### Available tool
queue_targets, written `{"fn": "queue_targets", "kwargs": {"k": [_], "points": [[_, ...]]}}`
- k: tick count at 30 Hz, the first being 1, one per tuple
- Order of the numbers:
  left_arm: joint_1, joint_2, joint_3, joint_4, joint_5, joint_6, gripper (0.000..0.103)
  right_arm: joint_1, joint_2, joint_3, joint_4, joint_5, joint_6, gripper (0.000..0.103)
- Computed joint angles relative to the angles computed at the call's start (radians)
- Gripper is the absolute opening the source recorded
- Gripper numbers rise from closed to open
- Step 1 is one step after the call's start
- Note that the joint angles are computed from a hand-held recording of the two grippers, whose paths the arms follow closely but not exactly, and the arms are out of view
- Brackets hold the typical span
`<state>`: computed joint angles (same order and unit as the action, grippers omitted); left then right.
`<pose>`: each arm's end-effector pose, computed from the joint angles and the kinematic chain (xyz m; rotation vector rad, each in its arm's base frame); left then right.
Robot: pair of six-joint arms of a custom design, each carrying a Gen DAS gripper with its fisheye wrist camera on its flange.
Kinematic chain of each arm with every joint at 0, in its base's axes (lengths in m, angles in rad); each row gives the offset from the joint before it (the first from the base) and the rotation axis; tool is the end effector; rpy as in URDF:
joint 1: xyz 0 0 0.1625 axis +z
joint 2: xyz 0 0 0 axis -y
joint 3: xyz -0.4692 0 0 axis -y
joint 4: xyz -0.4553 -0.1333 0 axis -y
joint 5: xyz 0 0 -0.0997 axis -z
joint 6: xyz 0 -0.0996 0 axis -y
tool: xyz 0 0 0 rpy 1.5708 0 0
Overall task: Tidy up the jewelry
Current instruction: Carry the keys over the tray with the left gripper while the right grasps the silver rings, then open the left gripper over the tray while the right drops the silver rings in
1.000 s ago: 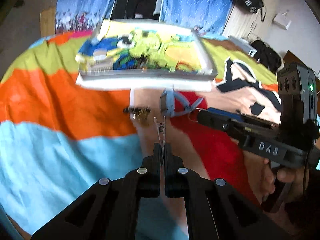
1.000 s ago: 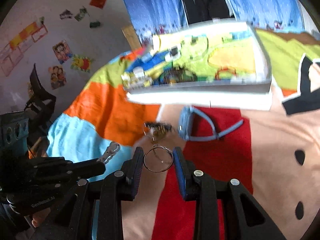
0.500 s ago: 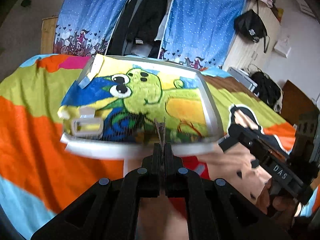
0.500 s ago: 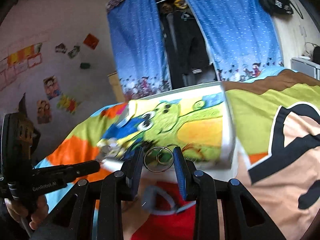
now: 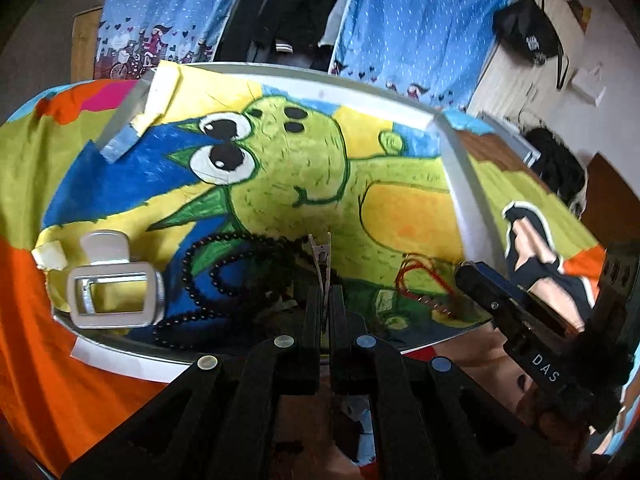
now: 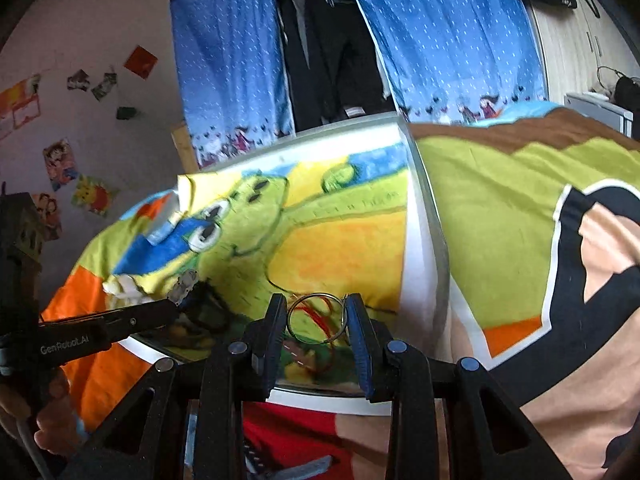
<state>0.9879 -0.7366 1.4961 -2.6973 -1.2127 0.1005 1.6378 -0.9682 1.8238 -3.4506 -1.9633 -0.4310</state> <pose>-0.3023 -0.7641 0.1129 0.8544 2.6845 -0.6292 0.1415 -0.6870 0.2427 0.3209 -2.3152 1.2006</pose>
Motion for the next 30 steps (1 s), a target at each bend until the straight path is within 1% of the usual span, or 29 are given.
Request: {"fn": "queue_targets", "kwargs": {"k": [3,5,8,9,10,11,12,13,16,17,18,19,20,21,22,24,25,26,27,29,30], "points": [[-0.002,0.018,-0.014,0.018,0.03,0.003,0.001,-0.001,-0.002,-0.001,0.021,-0.012,-0.003,0.03],[-0.004,0.023,-0.016,0.025,0.054,-0.008,0.001,-0.002,-0.005,0.002,0.024,-0.007,-0.001,0.03],[-0.001,0.012,-0.009,0.021,0.032,-0.032,0.002,-0.001,-0.01,0.006,0.032,-0.01,-0.003,0.03],[-0.004,0.01,-0.007,0.018,0.036,-0.034,0.005,0.001,-0.012,0.008,0.028,-0.012,-0.004,0.032],[-0.007,0.006,-0.005,0.018,0.037,-0.031,0.015,0.002,-0.013,0.007,0.026,-0.015,-0.004,0.035],[-0.012,0.001,-0.002,0.019,0.038,-0.026,0.023,0.003,-0.014,0.01,0.02,-0.016,-0.006,0.046],[-0.018,-0.004,0.003,0.015,0.046,-0.024,0.041,0.005,-0.016,0.011,0.014,-0.013,-0.008,0.052],[-0.025,-0.01,0.012,-0.001,0.059,-0.026,0.049,0.006,-0.018,0.014,0.008,-0.012,-0.01,0.053],[-0.042,-0.032,0.039,-0.043,0.084,-0.042,0.051,0.015,-0.029,0.025,-0.02,-0.017,-0.02,0.053],[-0.049,-0.042,0.048,-0.049,0.094,-0.054,0.052,0.018,-0.036,0.031,-0.033,-0.015,-0.023,0.055],[-0.057,-0.052,0.06,-0.062,0.108,-0.064,0.057,0.023,-0.044,0.04,-0.047,-0.012,-0.023,0.061],[-0.064,-0.061,0.07,-0.075,0.119,-0.069,0.065,0.026,-0.051,0.045,-0.059,-0.009,-0.025,0.064],[-0.074,-0.072,0.085,-0.099,0.132,-0.072,0.07,0.032,-0.059,0.055,-0.083,-0.005,-0.034,0.069],[-0.085,-0.087,0.108,-0.138,0.145,-0.068,0.078,0.04,-0.067,0.065,-0.105,-0.001,-0.045,0.072],[-0.092,-0.098,0.124,-0.165,0.152,-0.066,0.081,0.044,-0.072,0.072,-0.12,0.001,-0.053,0.074],[-0.111,-0.128,0.165,-0.226,0.17,-0.061,0.082,0.058,-0.09,0.097,-0.164,0.011,-0.074,0.079],[-0.12,-0.139,0.18,-0.242,0.18,-0.061,0.084,0.063,-0.098,0.108,-0.181,0.016,-0.08,0.081],[-0.131,-0.154,0.199,-0.264,0.193,-0.062,0.088,0.069,-0.105,0.119,-0.198,0.021,-0.086,0.087],[-0.143,-0.17,0.224,-0.299,0.214,-0.062,0.1,0.074,-0.113,0.131,-0.216,0.029,-0.093,0.095],[-0.163,-0.192,0.263,-0.369,0.246,-0.055,0.102,0.086,-0.129,0.161,-0.276,0.056,-0.115,0.103],[-0.174,-0.21,0.286,-0.397,0.259,-0.054,0.102,0.092,-0.134,0.171,-0.302,0.068,-0.129,0.103]]}}
